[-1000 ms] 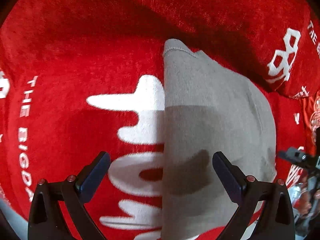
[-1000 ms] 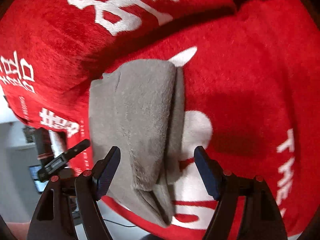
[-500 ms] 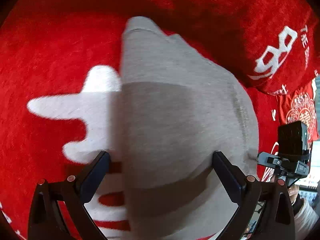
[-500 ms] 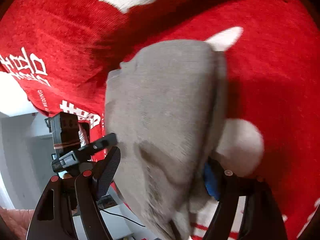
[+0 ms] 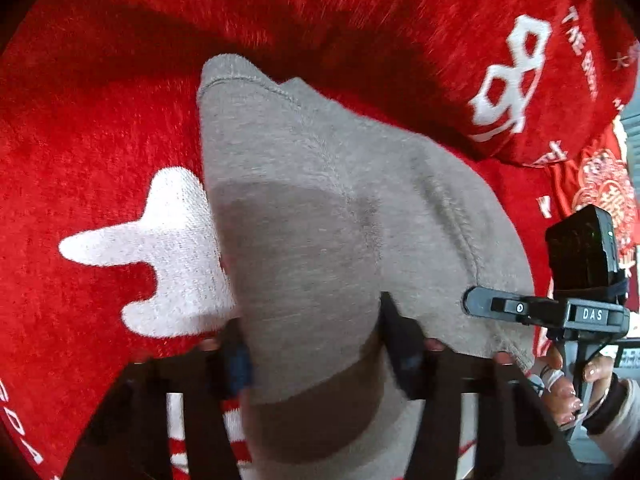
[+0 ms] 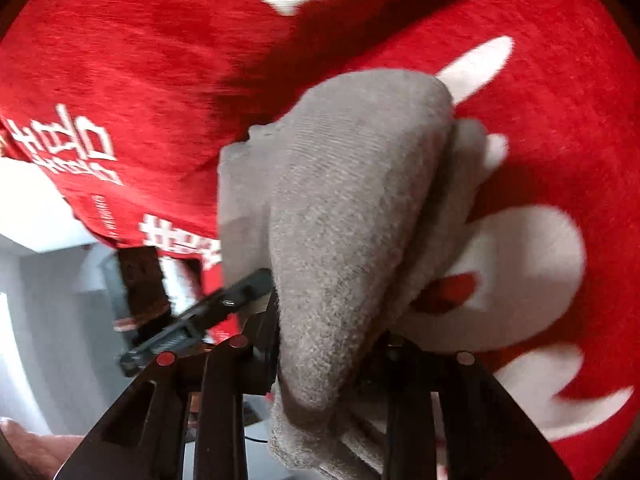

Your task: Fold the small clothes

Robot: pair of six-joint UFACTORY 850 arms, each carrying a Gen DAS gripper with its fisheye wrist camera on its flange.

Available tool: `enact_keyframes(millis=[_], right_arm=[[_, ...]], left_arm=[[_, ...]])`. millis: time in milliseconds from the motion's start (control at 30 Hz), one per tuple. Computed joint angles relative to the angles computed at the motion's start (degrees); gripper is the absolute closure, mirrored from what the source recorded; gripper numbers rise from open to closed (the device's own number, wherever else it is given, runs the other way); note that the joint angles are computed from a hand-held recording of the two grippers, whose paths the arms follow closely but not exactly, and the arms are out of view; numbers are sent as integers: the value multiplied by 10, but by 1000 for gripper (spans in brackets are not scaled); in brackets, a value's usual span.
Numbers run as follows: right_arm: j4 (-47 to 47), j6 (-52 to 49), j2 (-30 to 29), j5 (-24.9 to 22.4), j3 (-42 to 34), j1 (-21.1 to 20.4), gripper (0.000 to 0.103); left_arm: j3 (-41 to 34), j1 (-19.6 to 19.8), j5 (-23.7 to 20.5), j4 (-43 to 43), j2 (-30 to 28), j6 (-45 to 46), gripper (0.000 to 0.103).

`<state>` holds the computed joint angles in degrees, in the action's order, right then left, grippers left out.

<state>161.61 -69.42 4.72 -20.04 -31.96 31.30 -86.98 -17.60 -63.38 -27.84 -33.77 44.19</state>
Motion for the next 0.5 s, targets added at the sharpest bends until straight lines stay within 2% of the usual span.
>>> enact_keyframes(millis=[267,367,500], right_arm=[[91,-67,-7,0,-52,42,71],[87,-56,-39,-10,-86,59,71],[44,-19,-100,-14,-143,72,71]], left_arm=[[-11,41,-55,-33,25,12,53],[-19,65,-76,-29,33,17,53],[-13,92,-80,-2,44,19,53]])
